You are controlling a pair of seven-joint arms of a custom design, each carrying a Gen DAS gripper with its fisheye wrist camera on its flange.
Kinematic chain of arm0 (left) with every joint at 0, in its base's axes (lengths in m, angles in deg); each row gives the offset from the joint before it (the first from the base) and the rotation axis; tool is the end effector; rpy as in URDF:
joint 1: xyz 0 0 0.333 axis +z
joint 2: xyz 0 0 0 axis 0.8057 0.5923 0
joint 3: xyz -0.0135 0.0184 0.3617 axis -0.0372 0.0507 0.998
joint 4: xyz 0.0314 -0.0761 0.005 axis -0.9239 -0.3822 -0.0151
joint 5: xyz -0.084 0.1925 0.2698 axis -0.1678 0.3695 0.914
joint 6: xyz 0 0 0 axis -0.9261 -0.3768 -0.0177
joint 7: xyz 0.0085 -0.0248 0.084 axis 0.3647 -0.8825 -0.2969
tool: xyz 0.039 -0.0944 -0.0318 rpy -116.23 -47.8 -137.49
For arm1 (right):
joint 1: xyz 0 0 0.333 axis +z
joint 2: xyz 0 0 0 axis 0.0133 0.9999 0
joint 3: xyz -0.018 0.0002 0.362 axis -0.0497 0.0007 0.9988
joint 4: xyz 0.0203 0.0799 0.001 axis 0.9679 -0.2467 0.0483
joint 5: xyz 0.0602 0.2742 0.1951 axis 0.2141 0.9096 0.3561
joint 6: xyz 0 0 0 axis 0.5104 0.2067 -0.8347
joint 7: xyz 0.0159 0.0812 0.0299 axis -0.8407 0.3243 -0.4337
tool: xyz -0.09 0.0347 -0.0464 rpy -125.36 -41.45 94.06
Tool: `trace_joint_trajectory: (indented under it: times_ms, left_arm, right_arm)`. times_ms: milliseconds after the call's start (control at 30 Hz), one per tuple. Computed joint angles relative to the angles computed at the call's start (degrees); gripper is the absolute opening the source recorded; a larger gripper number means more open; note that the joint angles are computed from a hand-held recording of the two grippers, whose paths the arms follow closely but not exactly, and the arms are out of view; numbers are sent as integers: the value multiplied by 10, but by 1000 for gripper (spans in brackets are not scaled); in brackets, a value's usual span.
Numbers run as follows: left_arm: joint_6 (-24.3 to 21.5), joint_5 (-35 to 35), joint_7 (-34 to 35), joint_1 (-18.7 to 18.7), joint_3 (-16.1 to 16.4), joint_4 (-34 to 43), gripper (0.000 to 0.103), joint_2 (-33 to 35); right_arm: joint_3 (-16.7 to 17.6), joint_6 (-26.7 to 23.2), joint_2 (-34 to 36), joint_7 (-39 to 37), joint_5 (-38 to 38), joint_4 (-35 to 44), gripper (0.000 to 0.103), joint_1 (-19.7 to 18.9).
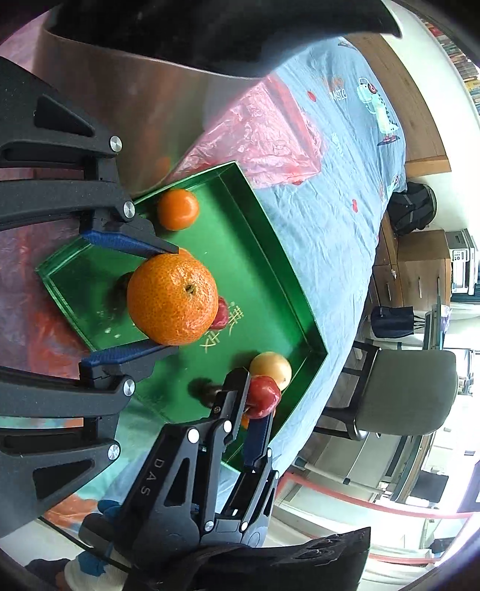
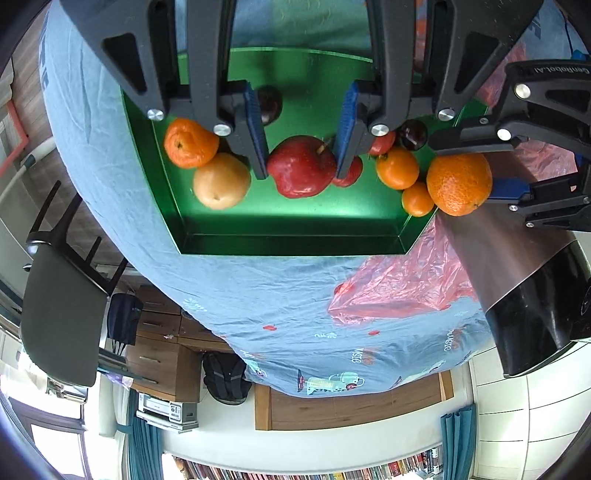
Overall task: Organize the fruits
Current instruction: 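Carry the orange and the red apple over to the green tray, then open the left tool to drop the orange while the right tool releases the apple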
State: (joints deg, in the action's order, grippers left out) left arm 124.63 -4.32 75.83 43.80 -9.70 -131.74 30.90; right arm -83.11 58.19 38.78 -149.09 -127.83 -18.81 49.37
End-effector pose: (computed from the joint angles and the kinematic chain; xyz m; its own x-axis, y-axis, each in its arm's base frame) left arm 0.5684 -0.3194 0.4053 -0.7275 -0.6860 -0.0141 -0.5323 0.5772 -0.6193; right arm 0.5118 0.5017 0.3863 -0.0663 -0.9971 -0.0362 -0.6498 0.0707 -0.7568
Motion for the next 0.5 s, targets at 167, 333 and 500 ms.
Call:
trace_joint_trajectory:
  times_ms: [167,333,500]
  left_arm:
    - [6,46,-80,-94,104,66,38,43]
    - [20,91,-151,-144,168,117,38,82]
    - [14,121,-196,-160,189,151,38,112]
  right_arm:
    - [-6,21,39,-44,30,54,62,-24]
    - [-16,29,73,-103,87,97,62,-41]
    - [-19,9,92,-179,147,119,62,-47]
